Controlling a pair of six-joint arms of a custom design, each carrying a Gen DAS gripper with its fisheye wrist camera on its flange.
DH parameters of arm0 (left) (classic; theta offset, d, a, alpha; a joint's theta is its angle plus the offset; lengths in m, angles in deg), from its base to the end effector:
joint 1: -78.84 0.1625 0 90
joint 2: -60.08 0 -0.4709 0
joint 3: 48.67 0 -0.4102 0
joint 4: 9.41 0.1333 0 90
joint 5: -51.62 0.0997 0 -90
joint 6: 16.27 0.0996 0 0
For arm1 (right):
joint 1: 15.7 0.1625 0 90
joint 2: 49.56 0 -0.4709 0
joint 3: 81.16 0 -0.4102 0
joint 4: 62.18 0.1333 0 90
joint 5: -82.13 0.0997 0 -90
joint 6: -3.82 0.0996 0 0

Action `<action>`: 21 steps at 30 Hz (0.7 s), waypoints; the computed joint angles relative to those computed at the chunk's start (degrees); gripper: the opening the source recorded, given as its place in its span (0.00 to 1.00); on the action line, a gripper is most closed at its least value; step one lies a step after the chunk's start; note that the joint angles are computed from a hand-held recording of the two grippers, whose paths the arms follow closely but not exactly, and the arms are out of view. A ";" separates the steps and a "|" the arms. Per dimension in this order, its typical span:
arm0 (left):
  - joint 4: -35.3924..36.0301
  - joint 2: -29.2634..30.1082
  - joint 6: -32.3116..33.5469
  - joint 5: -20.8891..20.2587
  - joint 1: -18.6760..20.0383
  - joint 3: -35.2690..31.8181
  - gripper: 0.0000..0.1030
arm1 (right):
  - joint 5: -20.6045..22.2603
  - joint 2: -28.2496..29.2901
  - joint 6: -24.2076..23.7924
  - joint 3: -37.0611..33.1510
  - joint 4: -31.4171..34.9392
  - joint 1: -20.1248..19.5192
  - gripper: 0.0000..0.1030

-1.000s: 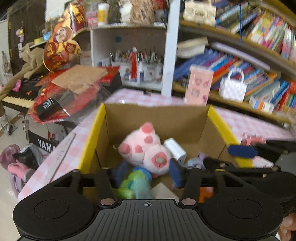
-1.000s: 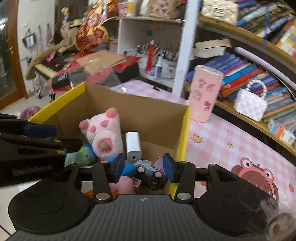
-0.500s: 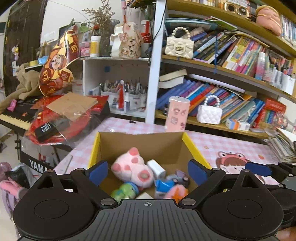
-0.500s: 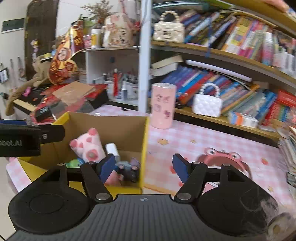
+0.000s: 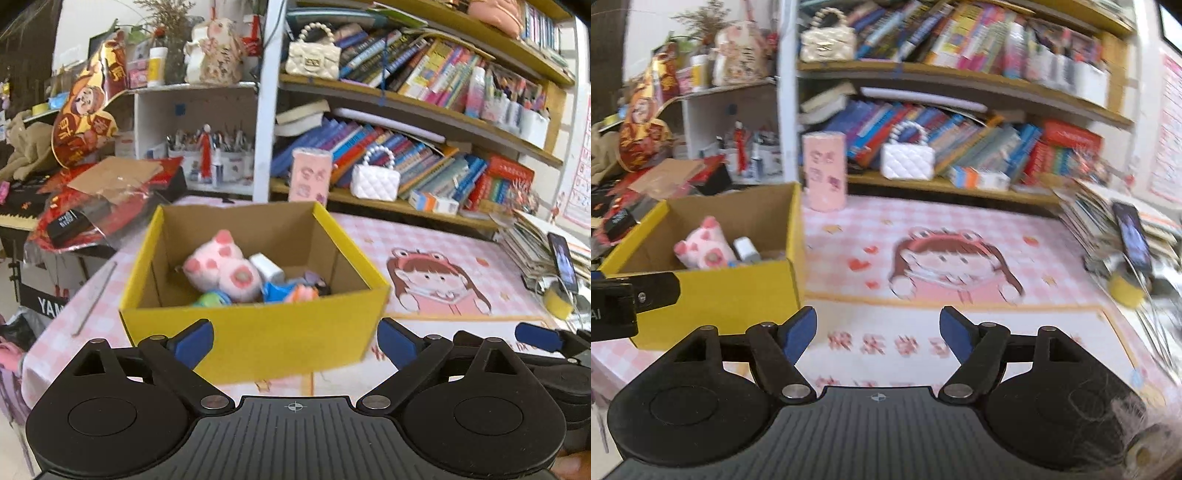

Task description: Organize objects

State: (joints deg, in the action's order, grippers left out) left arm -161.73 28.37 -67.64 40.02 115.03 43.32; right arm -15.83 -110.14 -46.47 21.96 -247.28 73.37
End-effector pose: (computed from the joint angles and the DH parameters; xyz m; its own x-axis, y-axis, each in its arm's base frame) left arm -0.4321 -0.6022 0.0373 -0.7218 -0.3725 -0.5833 0.3888 0.4791 -0.7870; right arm 0.1086 -0.6743 0.3145 -0.6391 -0.3871 0.6646 -0.7541 0.4853 -0.4425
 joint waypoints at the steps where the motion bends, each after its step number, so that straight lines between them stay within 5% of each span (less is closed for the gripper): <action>1: 1.27 0.00 -1.27 -0.28 -0.09 -0.05 0.94 | -0.67 -0.31 0.65 0.45 -0.21 -0.22 0.70; 6: 6.03 0.92 -6.17 -1.56 -0.25 -1.71 0.94 | -2.86 -1.45 2.39 1.49 -0.28 -0.94 0.74; 11: 18.83 2.54 -17.13 -1.79 -0.39 -5.48 0.95 | -4.17 -1.88 1.29 1.54 -1.94 -1.69 0.85; 16: 23.88 5.13 -16.20 -3.23 -0.36 -9.90 0.95 | -6.30 -1.75 0.77 0.89 -3.80 -2.44 0.94; 21: 40.18 6.84 -26.08 -1.66 -0.52 -15.17 0.99 | -7.39 -1.56 0.31 -0.58 -3.18 -3.22 0.99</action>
State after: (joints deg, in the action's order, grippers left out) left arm -121.55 35.20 -93.72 38.36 114.51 28.15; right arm -23.21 -111.70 -46.16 21.38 -250.46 70.14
